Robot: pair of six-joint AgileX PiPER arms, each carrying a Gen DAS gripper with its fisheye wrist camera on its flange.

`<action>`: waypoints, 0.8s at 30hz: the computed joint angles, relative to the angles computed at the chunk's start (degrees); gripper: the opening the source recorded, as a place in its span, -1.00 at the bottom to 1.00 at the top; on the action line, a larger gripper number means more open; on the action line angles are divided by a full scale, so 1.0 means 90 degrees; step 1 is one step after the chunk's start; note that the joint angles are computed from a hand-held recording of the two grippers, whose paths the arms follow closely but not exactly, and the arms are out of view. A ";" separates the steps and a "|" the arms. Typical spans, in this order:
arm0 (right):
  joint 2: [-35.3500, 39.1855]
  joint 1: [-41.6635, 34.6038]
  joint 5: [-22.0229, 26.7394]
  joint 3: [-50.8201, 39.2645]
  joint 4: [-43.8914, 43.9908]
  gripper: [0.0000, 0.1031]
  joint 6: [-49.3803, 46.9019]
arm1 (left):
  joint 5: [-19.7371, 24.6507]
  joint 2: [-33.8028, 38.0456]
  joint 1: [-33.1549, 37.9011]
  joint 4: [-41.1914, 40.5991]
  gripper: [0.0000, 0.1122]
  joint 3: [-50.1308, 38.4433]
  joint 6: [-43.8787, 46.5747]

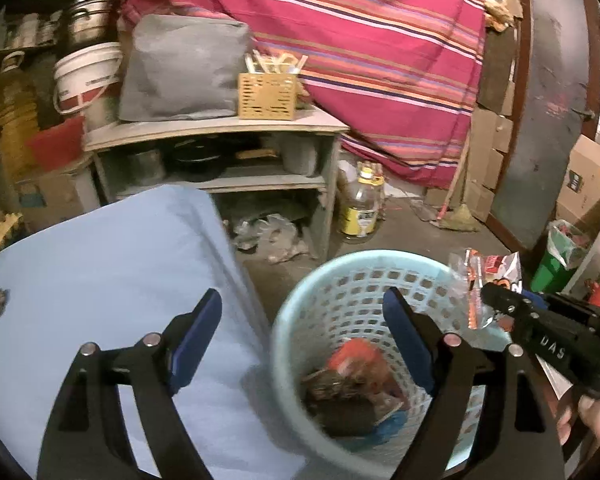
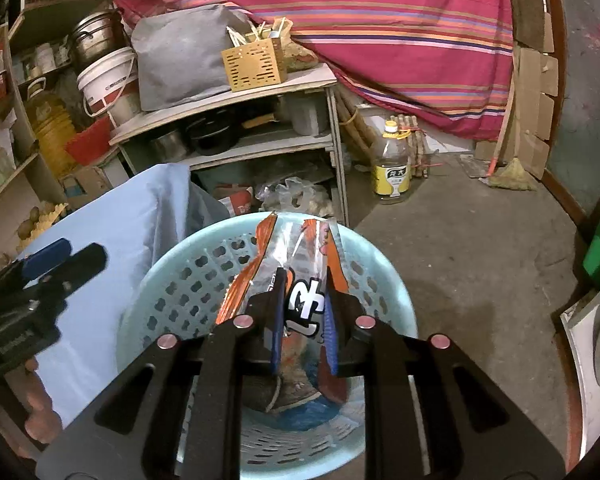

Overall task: Collect trash
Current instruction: 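Carry both chip bags over the basket and open both tools to drop them, then move both tools back over the table and grasp the long orange snack bag with the left tool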

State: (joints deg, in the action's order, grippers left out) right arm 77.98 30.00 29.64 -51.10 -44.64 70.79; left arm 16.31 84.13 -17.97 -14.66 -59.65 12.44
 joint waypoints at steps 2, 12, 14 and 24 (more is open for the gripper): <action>0.0122 0.0048 0.0064 -0.0115 0.0041 -0.44 -0.0089 | 0.0045 -0.0173 0.0355 -0.0271 0.45 0.0130 0.0372; 0.0906 0.1041 0.1228 -0.0928 -0.1060 0.87 0.1257 | 0.0213 -0.0909 0.3007 -0.2704 0.60 0.0886 0.3996; 0.1041 0.1260 0.1411 -0.1161 -0.1181 0.91 0.1382 | 0.0372 -0.0875 0.3713 -0.3538 0.61 0.0914 0.5006; 0.2608 0.2583 0.2559 -0.3114 -0.1683 0.91 0.1331 | 0.1042 0.0269 0.6235 -0.4905 0.63 0.0114 0.7029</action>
State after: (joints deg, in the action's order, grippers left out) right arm 101.46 53.25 52.68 -79.12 -59.79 82.76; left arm 25.69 86.55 38.15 -58.81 -58.62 75.70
